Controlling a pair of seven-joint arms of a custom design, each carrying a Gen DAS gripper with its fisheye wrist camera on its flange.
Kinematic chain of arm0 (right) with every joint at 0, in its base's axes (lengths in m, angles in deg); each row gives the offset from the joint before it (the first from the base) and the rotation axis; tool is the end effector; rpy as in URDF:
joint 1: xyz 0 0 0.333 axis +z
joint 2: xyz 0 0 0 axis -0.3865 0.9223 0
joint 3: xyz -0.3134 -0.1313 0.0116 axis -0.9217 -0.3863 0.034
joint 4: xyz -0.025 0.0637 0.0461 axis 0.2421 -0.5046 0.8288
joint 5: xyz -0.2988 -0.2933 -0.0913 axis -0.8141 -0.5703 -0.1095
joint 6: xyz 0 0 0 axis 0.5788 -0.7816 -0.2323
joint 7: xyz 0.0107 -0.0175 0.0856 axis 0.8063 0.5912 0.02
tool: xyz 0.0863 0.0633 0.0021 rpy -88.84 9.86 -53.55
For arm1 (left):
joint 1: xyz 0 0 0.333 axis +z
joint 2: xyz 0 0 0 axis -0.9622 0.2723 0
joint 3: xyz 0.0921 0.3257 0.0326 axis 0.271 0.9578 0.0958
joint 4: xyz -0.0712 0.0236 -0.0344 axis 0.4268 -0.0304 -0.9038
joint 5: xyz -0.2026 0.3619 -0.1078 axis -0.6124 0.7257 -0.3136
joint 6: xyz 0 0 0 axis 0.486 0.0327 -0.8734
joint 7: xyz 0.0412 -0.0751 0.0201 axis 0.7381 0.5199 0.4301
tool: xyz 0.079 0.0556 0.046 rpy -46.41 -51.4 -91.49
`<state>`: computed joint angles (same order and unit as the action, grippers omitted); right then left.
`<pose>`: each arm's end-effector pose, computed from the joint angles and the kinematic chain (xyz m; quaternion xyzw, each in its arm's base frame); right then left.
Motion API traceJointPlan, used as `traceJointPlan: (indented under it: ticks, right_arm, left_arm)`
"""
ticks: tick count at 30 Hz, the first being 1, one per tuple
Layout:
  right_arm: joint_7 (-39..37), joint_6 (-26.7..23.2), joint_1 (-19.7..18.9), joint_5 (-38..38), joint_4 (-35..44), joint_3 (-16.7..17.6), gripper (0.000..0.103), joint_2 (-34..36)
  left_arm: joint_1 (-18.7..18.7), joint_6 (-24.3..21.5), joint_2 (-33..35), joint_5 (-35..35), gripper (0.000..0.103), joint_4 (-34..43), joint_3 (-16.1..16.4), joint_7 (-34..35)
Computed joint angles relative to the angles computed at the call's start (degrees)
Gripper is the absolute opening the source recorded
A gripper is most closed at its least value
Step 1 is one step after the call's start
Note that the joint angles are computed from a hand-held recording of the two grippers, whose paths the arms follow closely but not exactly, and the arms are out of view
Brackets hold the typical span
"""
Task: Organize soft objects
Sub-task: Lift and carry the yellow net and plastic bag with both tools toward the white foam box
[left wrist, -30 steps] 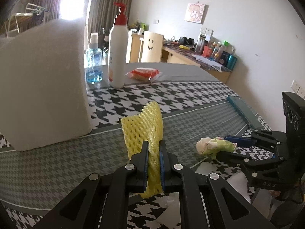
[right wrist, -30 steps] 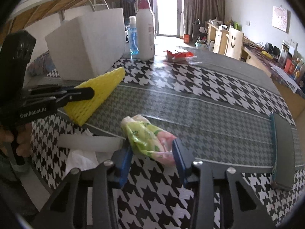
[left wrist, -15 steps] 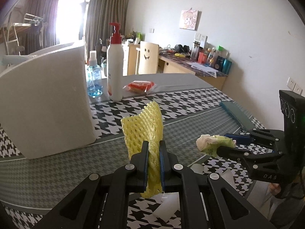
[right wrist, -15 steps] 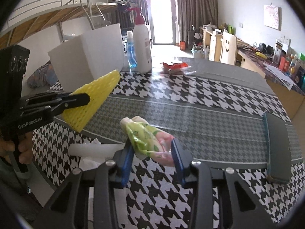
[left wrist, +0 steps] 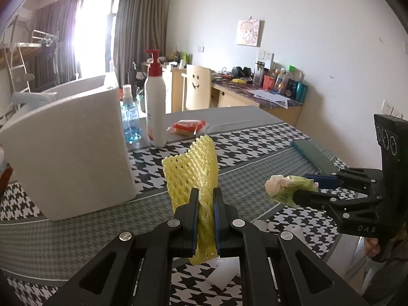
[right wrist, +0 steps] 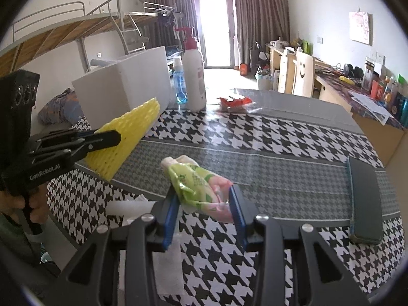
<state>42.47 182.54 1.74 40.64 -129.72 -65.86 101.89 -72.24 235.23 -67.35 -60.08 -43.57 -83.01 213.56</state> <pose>0.6382 0.2163 0.4313 -0.6749 0.6097 -0.2490 0.3329 0.6915 -0.1382 0.4415 -0.3941 0.7925 -0.4396 0.1530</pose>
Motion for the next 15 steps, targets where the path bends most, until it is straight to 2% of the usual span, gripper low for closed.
traceJointPlan:
  ticks: [6, 10, 15]
  right_arm:
    - [2.3, 0.5, 1.3, -1.7, 0.1, -1.5, 0.044, -0.4]
    - [6.6, 0.9, 4.0, -6.0, 0.4, -4.4, 0.044, -0.7]
    - [11.1, 1.1, 4.5, -10.3, 1.0, -5.2, 0.044, -0.9]
  left_arm:
    - [0.5, -0.1, -1.6, -3.2, 0.010, -0.9, 0.0, 3.7]
    - [0.3, -0.5, -2.4, -5.1, 0.010, -1.3, 0.7, 5.6]
    - [-0.1, -0.7, -3.1, -6.7, 0.010, -1.6, 1.8, 7.1]
